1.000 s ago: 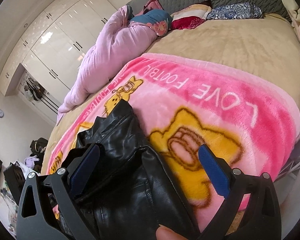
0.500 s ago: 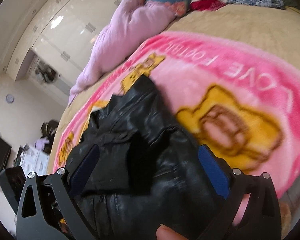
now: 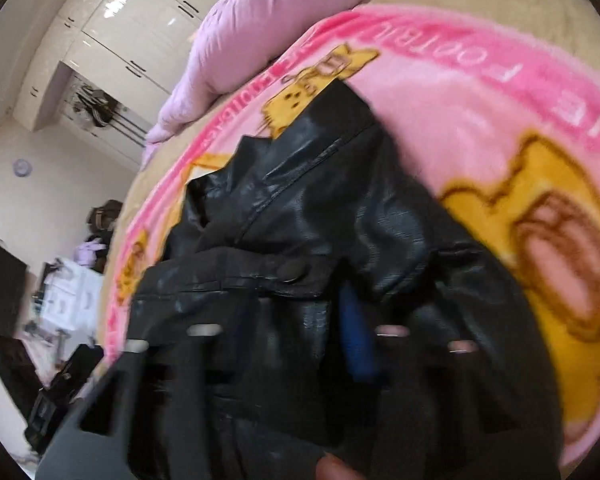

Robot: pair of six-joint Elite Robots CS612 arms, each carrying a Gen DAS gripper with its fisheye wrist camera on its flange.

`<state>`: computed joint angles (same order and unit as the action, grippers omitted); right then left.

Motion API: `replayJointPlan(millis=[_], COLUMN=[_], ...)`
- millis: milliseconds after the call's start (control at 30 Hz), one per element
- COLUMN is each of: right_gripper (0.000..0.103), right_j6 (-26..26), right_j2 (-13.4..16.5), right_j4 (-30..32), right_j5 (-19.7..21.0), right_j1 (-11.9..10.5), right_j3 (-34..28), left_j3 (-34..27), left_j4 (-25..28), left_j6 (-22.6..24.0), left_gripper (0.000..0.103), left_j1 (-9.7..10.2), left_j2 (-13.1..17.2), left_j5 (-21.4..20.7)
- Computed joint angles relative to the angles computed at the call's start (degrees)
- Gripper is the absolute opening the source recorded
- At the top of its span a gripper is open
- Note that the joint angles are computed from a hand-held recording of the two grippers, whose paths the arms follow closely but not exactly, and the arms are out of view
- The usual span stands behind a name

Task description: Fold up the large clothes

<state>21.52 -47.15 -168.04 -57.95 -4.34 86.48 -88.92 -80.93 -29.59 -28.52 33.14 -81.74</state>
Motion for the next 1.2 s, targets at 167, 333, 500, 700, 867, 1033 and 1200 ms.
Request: replayJointPlan(millis=[167,333,500,700,867,1033,1200], right_gripper=[0.01,0.009,0.01,0.01,0.019,0.048,0.049], right_j6=[-4.61,-11.57,-16.47,-14.99,-14.21,-11.4,-9.82], right_j2=[-0.73,-1.91,-1.01,0.03,0.18,-0.52,-0.69], right_j4=[-7.63,-13.23,-11.32,-10.45,-9.71,-13.34,-11.76], right_j5=[-0.91,-5.06,-10.41,-10.41,-11.65,-15.57,-12.35], right_j1=[0.84,1.85,2.73,2.32,2.45,2.46,2.47], right_j3=[-0.02,-0.39,-1.66,-1.21,-0.92,0.5,0.24], left_j3=[2.36,5.38,5.85,5.27,5.7,5.99,6.31], left_j4=[-1.69,-4.05,-4.19,-2.89,-1.48,-1.07,-1.26], left_j6=[1.35,3.28,1.55,0.0,-0.32,0.33,2.81], left_gripper=[0.094,0.094,0.094,0.094,0.094,0.094,0.069], left_j1=[0.5,0.22,0.53,1.36,1.96,1.9,1.29], left_j2=[-1.16,-2.62,-2.59,-2.3,-2.17,-1.52,-0.99], left_j5=[-0.32,-0.19,-0.48,1.02,1.03,0.3,-0.2])
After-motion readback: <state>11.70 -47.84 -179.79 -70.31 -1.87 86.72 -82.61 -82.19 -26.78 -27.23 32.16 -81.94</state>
